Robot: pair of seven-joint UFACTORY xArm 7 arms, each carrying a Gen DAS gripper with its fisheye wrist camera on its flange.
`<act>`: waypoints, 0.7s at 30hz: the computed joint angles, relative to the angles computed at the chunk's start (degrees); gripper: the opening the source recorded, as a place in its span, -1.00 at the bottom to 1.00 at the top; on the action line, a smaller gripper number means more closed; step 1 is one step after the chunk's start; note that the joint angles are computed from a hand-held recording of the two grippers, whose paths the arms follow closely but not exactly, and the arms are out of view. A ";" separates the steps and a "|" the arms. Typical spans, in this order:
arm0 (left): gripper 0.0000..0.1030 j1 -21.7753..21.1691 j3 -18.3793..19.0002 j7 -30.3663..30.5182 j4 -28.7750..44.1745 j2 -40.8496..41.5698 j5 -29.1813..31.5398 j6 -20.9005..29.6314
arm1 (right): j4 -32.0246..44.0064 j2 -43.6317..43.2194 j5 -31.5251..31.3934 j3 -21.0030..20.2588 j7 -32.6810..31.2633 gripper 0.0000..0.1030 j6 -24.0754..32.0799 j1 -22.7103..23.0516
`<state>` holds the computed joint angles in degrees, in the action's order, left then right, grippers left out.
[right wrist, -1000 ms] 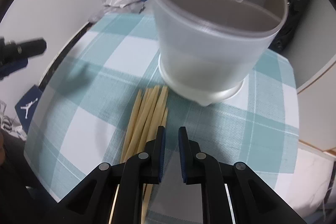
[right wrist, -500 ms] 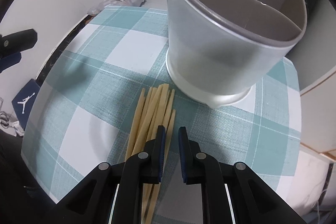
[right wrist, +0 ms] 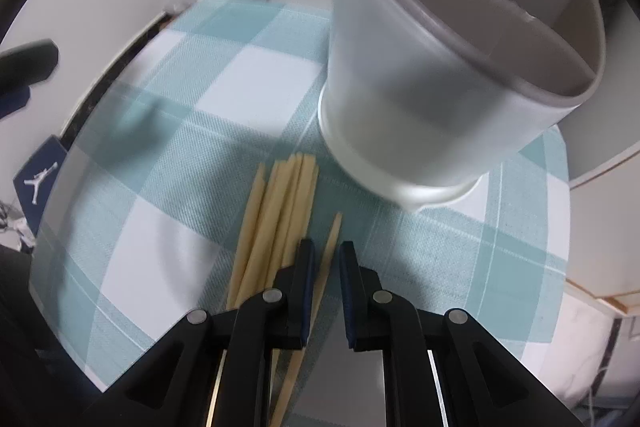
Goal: Organize utensils
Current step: 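Lower the right tool onto the wooden chopstick bundle and grasp one chopstick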
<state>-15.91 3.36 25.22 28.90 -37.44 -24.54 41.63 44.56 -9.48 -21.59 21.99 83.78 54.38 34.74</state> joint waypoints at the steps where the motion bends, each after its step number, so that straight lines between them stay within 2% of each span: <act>1: 0.98 0.08 0.03 -0.05 0.02 0.10 0.07 0.03 | 0.28 0.29 -0.22 0.07 -0.03 -0.76 0.22 0.00; 8: 0.98 0.36 -0.07 -0.56 0.26 0.54 0.13 0.24 | -0.38 0.18 -0.73 0.11 1.56 -0.76 -1.36 -0.15; 14: 0.98 0.36 -1.00 -0.98 -0.28 0.73 1.35 -0.14 | -4.36 -3.96 -0.70 0.08 1.89 -0.92 -4.96 -0.89; 18: 0.98 -0.19 -1.69 -1.36 -0.57 1.44 2.21 0.87 | -7.77 -10.19 -2.88 2.75 7.37 -0.93 -5.58 -1.75; 21: 0.98 -0.97 -2.94 -1.87 -0.95 1.56 2.90 2.12 | -11.54 -18.80 -4.27 5.46 12.38 -0.93 -5.70 -2.46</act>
